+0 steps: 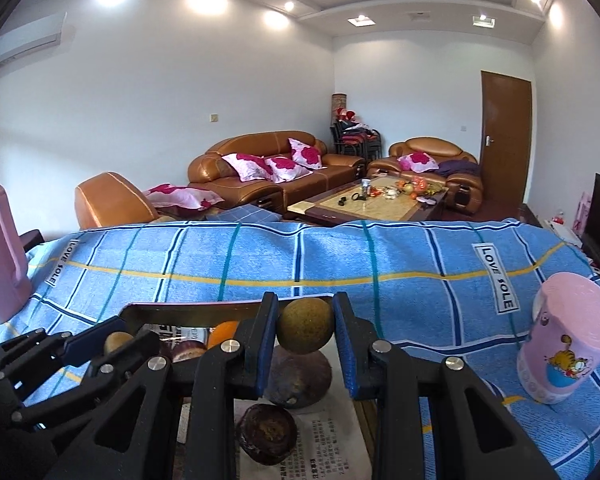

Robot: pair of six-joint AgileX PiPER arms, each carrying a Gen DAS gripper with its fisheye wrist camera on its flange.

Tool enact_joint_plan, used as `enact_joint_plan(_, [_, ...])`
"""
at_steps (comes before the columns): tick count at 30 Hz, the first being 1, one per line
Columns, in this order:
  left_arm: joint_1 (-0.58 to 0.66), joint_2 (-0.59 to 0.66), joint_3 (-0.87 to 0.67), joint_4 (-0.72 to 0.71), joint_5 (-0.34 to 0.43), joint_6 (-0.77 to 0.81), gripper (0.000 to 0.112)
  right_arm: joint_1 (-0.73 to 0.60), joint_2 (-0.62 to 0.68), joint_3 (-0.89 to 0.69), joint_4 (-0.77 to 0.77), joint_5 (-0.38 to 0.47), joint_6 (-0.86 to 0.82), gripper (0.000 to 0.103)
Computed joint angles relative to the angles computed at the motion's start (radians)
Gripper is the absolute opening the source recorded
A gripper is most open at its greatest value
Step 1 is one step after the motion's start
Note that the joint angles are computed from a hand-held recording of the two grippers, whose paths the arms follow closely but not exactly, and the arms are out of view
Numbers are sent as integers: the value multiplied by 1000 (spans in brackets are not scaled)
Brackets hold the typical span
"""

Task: Organize fruits
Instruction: 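Lower both kiwis into the tin and open both tools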

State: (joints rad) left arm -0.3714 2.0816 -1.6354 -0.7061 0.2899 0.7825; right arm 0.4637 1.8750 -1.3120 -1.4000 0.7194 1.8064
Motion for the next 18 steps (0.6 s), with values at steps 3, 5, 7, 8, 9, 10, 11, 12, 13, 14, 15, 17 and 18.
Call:
enact_joint_plan(3, [-4,-2,3,26,-6,-23,29,-1,20,-25,34,-7,-52,30])
enact_joint_plan(5, [-6,-5,9,33,-13,-28,29,-6,23,-33,54,-26,-77,30])
enact_joint_plan(7, [-6,-7,11,35,-15,-30,29,-8,27,-38,71,-40,-99,30])
enact_joint_plan(8, [-6,-7,11,34,-13,-31,29,-10,29,-42,81,-44,-112,30])
enact_joint_plan(9, [-5,-5,9,34,-10,-32,29,-12,31,-46,89,-47,-120,30])
enact_joint_plan(10, [-5,-5,7,37,-8,-34,29,-15,34,-49,97,-54,-129,30])
enact_joint_plan(11, [-5,-5,7,36,-7,-32,29,-18,34,-51,104,-61,-135,30])
enact_joint_plan(12, [-6,-7,10,33,-10,-28,29,-24,32,-49,111,-74,-141,30])
enact_joint_plan(13, [-6,-8,12,30,-11,-24,29,-26,30,-44,114,-79,-141,30])
enact_joint_plan(14, [-6,-8,13,26,-12,-18,29,-30,29,-44,120,-85,-143,30])
enact_joint_plan(15, [-7,-9,14,26,-13,-17,29,-36,30,-46,133,-94,-153,30])
enact_joint_plan(17, [-6,-12,19,21,-15,-12,29,-52,36,-60,181,-124,-205,30])
enact_joint_plan(18, [-6,-16,27,12,-21,-5,29,-57,41,-70,211,-134,-237,30])
